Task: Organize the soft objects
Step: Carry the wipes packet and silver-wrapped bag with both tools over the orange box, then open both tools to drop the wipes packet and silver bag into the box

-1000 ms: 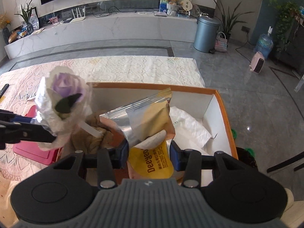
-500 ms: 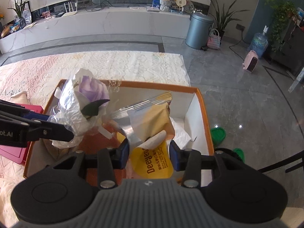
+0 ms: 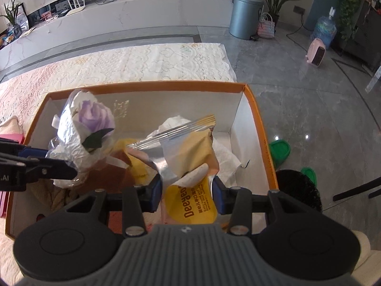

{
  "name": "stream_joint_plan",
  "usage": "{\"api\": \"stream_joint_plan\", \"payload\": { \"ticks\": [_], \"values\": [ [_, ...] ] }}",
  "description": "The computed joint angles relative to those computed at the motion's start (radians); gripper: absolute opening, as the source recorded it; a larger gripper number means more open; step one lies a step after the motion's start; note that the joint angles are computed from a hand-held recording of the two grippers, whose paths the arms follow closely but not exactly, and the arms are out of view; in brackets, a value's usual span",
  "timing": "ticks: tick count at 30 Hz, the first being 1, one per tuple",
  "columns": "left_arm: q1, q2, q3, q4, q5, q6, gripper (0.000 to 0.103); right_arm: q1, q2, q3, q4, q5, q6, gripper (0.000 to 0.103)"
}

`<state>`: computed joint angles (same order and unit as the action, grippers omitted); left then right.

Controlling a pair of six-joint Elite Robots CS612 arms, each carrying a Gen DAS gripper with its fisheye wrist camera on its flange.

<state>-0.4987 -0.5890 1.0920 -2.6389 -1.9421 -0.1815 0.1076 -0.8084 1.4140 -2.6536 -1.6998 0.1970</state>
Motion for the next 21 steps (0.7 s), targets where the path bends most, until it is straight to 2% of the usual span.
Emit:
{"api": "stream_joint_plan", "payload": {
  "ticks": [3,8,14,17,19,20,21],
  "values": [
    [-0.005,-0.011,0.011,-0.052,0.041,0.008,0.041,-0.001,0.010,-0.009,0.010,-0.009,0.009,0.043],
    [-0.026,-0.004,-0.020,0.038,0.153,0.097,0.041,-0.007,0.032,-0.038,0.052,-0.011,0.014,0.043],
    [-0.048,-0.005,0.000,0.029,0.237,0.156,0.045,-0.008,0.051,-0.066,0.099,-0.004,0.001,0.045],
    [-0.053,-0.007,0.005,0.019,0.250,0.167,0.052,-0.004,0.052,-0.069,0.103,-0.020,-0.024,0.049],
    [-0.054,-0.010,0.012,0.003,0.251,0.179,0.062,0.002,0.052,-0.067,0.095,-0.043,-0.042,0.053],
    [-0.053,-0.010,0.015,-0.012,0.247,0.182,0.064,0.005,0.051,-0.065,0.086,-0.058,-0.057,0.056],
    [-0.052,-0.011,0.020,-0.031,0.239,0.183,0.071,0.009,0.051,-0.063,0.077,-0.072,-0.071,0.062]
  ]
}}
